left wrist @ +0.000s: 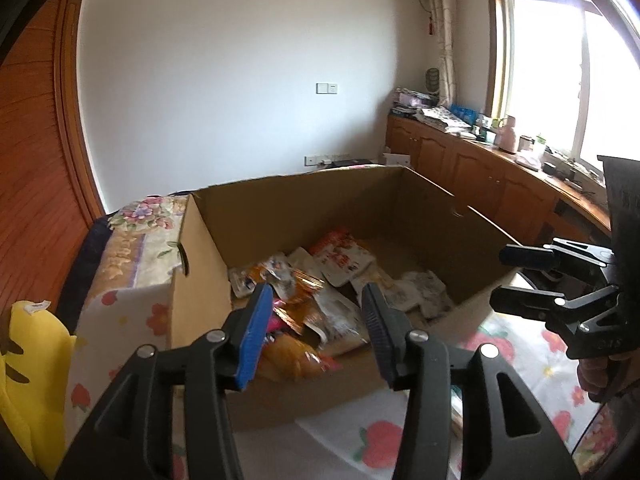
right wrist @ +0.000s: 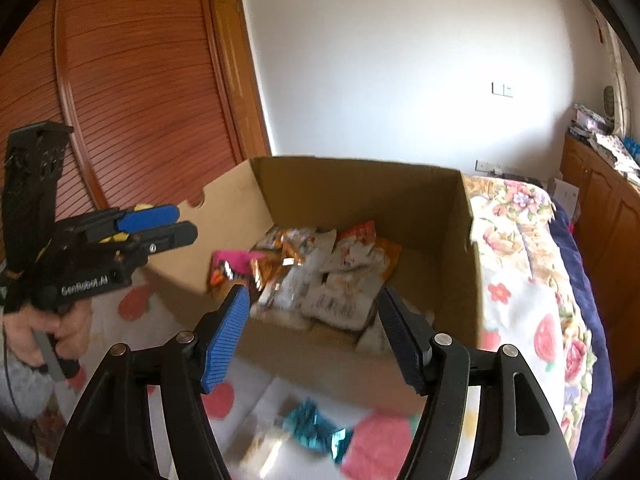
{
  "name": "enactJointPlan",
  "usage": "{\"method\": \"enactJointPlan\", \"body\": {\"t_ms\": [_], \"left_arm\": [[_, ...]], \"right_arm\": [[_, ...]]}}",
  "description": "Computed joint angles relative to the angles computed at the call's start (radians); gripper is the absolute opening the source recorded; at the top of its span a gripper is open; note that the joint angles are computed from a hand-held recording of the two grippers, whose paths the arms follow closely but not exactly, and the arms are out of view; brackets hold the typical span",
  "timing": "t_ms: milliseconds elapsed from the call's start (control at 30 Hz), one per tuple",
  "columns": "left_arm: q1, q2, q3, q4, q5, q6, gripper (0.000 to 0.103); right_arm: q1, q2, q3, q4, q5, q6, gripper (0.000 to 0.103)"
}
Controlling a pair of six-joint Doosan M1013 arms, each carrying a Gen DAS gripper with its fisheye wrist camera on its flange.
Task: Organize snacks
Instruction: 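Withdraw both tools from the box toward the remaining snacks, then grasp the clear cookie packet with the left tool while the right tool grasps the teal candy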
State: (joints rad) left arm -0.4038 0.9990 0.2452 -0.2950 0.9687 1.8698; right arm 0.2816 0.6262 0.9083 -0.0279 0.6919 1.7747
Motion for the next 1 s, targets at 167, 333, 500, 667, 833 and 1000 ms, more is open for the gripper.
{"method": "enactJointPlan", "body": {"t_ms": [167, 333, 500, 667, 833, 1000], "left_arm": [[-0.007, -0.114, 0.219, -0.048, -0.101, 0.067, 0.047], [-0.013, -0.189, 0.361, -0.094, -0.153, 0.124, 0.047], [-0.018, -0.235, 0.454, -0.101, -0.186, 0.147, 0.047], [-0.019, -0.254, 0.511, -0.102, -0.193, 0.141, 0.047], [-0.021, -0.250, 0.533, -0.083, -0.169, 0.098, 0.047], [-0.027, -0.250, 0.547, -0.061, -0.162, 0.077, 0.047]], "right_arm": [[0.018, -0.063, 0.092, -0.070, -0.040, 0.021, 0.067], [0.027, -0.079, 0.111, -0.065, -0.018, -0.003, 0.067], [0.032, -0.082, 0.131, -0.052, 0.003, -0.020, 0.067], [0.031, -0.072, 0.140, -0.019, 0.028, -0.040, 0.066], [0.016, -0.033, 0.112, 0.061, 0.087, -0.090, 0.062], [0.006, 0.016, 0.051, 0.098, 0.153, -0.121, 0.056]]}}
